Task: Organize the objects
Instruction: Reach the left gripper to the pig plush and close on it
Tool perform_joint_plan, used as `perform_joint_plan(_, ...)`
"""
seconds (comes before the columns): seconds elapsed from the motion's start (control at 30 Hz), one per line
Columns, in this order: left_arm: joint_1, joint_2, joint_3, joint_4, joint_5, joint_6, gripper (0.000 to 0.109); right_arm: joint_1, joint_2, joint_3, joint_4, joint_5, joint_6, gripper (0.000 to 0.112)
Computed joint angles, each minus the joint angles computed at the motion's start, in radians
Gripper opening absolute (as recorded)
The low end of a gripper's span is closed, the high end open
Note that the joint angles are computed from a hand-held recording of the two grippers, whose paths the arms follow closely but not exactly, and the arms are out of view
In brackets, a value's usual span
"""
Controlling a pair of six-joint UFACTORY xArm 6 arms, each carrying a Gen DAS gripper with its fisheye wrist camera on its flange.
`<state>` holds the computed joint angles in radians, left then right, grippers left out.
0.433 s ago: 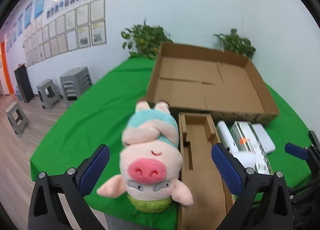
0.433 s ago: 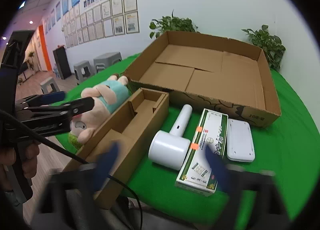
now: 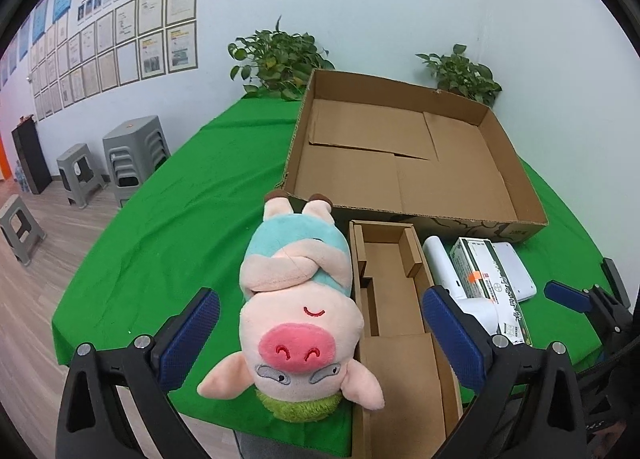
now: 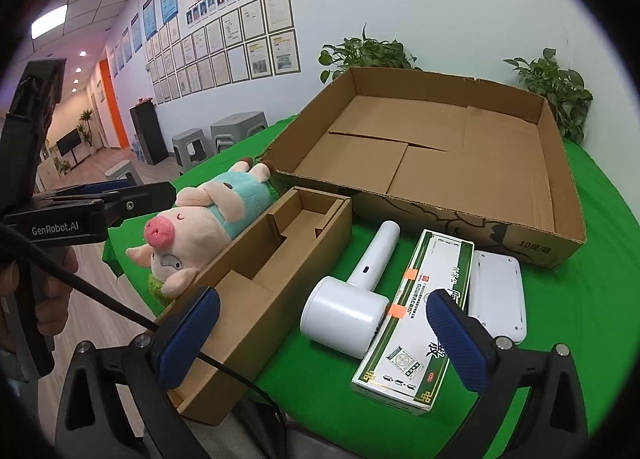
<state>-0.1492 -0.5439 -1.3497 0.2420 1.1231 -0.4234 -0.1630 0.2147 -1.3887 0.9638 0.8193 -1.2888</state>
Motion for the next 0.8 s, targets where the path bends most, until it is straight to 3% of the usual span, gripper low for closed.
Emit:
perform_joint_plan(0.13, -0.038, -0.027, 0.169, 0.046, -0.136, -0.069, 0.102, 0.0, -0.001, -0.008, -0.062, 0.012, 0.026, 0.103)
perform_joint_plan(0.27, 0.022, 0.01, 0.203, -0.062, -0.197, 0.005, 0.102, 0.021, -0.003, -0.008, -0.068, 0.003, 0.002, 0.103)
perform_joint_plan(0.4, 0.118, 0.014, 0.261, -0.181, -0.249, 0.097, 0.102, 0.034, -0.004, -0.019, -0.039, 0.055, -0.058, 0.103)
perform_joint_plan(0.47, 0.076, 0.029, 0.327, -0.165, -0.327, 0.035, 0.102, 0.04, -0.015, -0.014, -0.02, 0.088, -0.12, 0.103)
perform_joint_plan(0.57, -0.043, 0.099, 0.41, -0.069, -0.461, -0.166, 0.097, 0.054, -0.032, -0.002, 0.009, 0.118, -0.21, 0.103)
perform_joint_plan(0.63, -0.065, 0.139, 0.433, -0.088, -0.52, -0.201, 0.094, 0.065, -0.043, 0.003, 0.013, 0.126, -0.267, 0.103)
perform_joint_plan(0.73, -0.075, 0.163, 0.49, -0.176, -0.626, -0.144, 0.08, 0.07, -0.045, -0.021, 0.038, 0.196, -0.34, 0.103)
perform_joint_plan(0.8, -0.083, 0.181, 0.512, -0.23, -0.688, -0.093, 0.072, 0.058, -0.038, -0.065, 0.048, 0.308, -0.381, 0.103)
